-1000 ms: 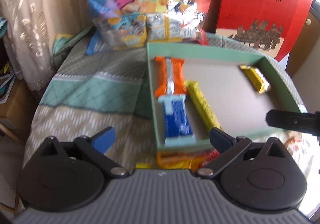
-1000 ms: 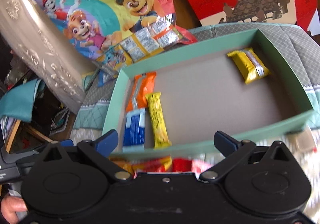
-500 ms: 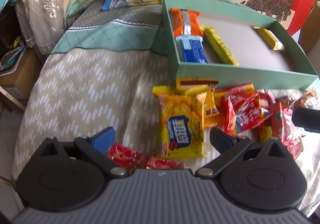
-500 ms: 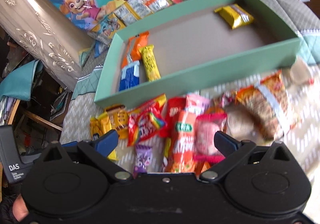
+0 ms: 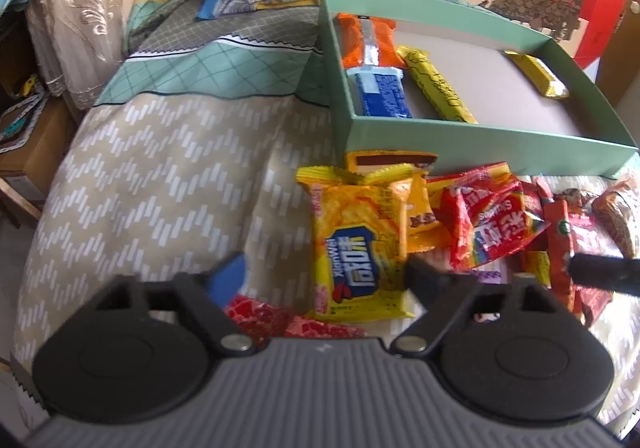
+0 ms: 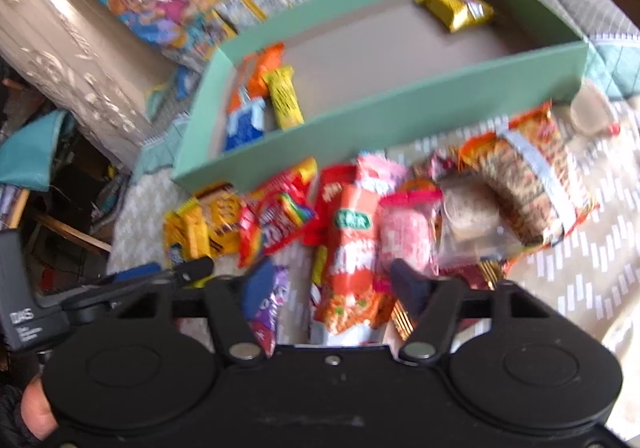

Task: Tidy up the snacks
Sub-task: 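Grasp the yellow biscuit pack with the left tool while the right tool grasps the orange tube snack, then place the biscuit pack in the green box with the left tool while the right tool places the tube snack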

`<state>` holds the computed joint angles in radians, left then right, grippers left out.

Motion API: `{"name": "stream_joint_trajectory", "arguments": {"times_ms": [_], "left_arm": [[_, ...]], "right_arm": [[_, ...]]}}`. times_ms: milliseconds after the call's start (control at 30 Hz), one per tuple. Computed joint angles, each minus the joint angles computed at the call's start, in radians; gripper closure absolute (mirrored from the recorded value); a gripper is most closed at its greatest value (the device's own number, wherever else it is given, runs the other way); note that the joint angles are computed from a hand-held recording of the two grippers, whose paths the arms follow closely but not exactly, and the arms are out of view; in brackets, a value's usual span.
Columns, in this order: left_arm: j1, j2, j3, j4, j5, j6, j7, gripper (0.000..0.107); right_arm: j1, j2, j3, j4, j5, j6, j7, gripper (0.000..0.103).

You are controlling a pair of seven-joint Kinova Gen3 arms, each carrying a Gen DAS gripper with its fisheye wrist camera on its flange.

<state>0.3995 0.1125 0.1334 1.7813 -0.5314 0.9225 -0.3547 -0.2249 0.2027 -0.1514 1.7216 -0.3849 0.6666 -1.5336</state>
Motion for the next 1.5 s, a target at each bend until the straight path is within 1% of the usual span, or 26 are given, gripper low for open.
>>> {"name": "stream_joint_trajectory", "arguments": {"times_ms": [33, 100, 233, 300, 367, 400, 433, 500, 567, 600, 633, 667, 733, 833, 1033, 1200, 1300, 1433, 1500], "left_arm": [[-0.007, -0.006, -0.001, 0.009, 0.013, -0.021, -0.016, 0.06], [-0.012, -0.008, 0.0, 0.016, 0.02, -0.033, -0.03, 0.06], [-0.032, -0.03, -0.001, 0.049, 0.05, -0.081, -0.071, 0.061], [-0.042, -0.041, -0.001, 0.063, 0.059, -0.095, -0.08, 0.061], [-0.05, -0.05, 0.001, 0.072, 0.067, -0.102, -0.085, 0.06], [-0.053, -0.053, 0.002, 0.075, 0.07, -0.104, -0.085, 0.06], [-0.056, -0.055, 0.003, 0.078, 0.071, -0.104, -0.084, 0.06], [-0.058, -0.058, 0.007, 0.083, 0.064, -0.102, -0.071, 0.059], [-0.061, -0.059, 0.009, 0.087, 0.059, -0.104, -0.063, 0.057], [-0.062, -0.059, 0.01, 0.089, 0.058, -0.107, -0.062, 0.057], [-0.062, -0.058, 0.011, 0.088, 0.055, -0.106, -0.061, 0.06], [-0.059, -0.057, 0.014, 0.086, 0.045, -0.099, -0.05, 0.06], [-0.058, -0.061, 0.015, 0.081, 0.045, -0.092, -0.046, 0.061], [-0.064, -0.079, 0.017, 0.079, 0.058, -0.098, -0.055, 0.061], [-0.084, -0.11, 0.029, 0.055, 0.09, -0.089, -0.088, 0.061], [-0.092, -0.12, 0.043, 0.006, 0.087, -0.075, -0.121, 0.061], [-0.101, -0.105, 0.04, -0.045, 0.09, -0.079, -0.157, 0.061], [-0.099, -0.039, 0.025, -0.143, 0.061, -0.07, -0.204, 0.061], [-0.108, 0.011, 0.004, -0.209, 0.09, -0.072, -0.262, 0.061]], "right_arm": [[0.008, 0.008, -0.011, -0.004, 0.004, 0.008, -0.007, 0.053], [0.014, 0.018, -0.015, -0.003, -0.013, 0.017, 0.012, 0.055], [-0.013, 0.024, 0.007, 0.011, 0.023, -0.016, -0.024, 0.056], [0.012, 0.027, -0.002, 0.026, -0.012, -0.044, -0.003, 0.056], [0.019, 0.033, -0.006, 0.038, -0.021, -0.073, 0.008, 0.053], [0.021, 0.035, -0.01, 0.048, -0.024, -0.094, 0.017, 0.049], [0.026, 0.03, -0.018, 0.063, -0.03, -0.121, 0.031, 0.049], [0.011, 0.027, -0.016, 0.07, -0.01, -0.137, 0.022, 0.048], [-0.018, 0.021, -0.002, 0.074, 0.029, -0.147, -0.011, 0.056], [-0.012, 0.02, -0.011, 0.073, 0.027, -0.145, -0.012, 0.064], [-0.012, 0.014, -0.013, 0.073, 0.029, -0.142, -0.013, 0.07], [-0.022, 0.009, -0.008, 0.071, 0.047, -0.139, -0.026, 0.073], [-0.018, 0.0, -0.009, 0.062, 0.05, -0.121, -0.026, 0.085], [0.015, -0.018, -0.022, 0.058, -0.004, -0.097, 0.025, 0.086], [0.041, -0.038, -0.023, 0.037, -0.096, -0.057, 0.115, 0.086], [0.043, -0.031, -0.011, -0.014, -0.123, -0.045, 0.153, 0.086], [0.039, -0.009, -0.005, -0.066, -0.112, -0.041, 0.156, 0.086], [0.031, 0.054, -0.001, -0.183, -0.074, -0.008, 0.138, 0.086], [0.023, 0.097, 0.002, -0.252, -0.048, 0.009, 0.113, 0.086]]}}
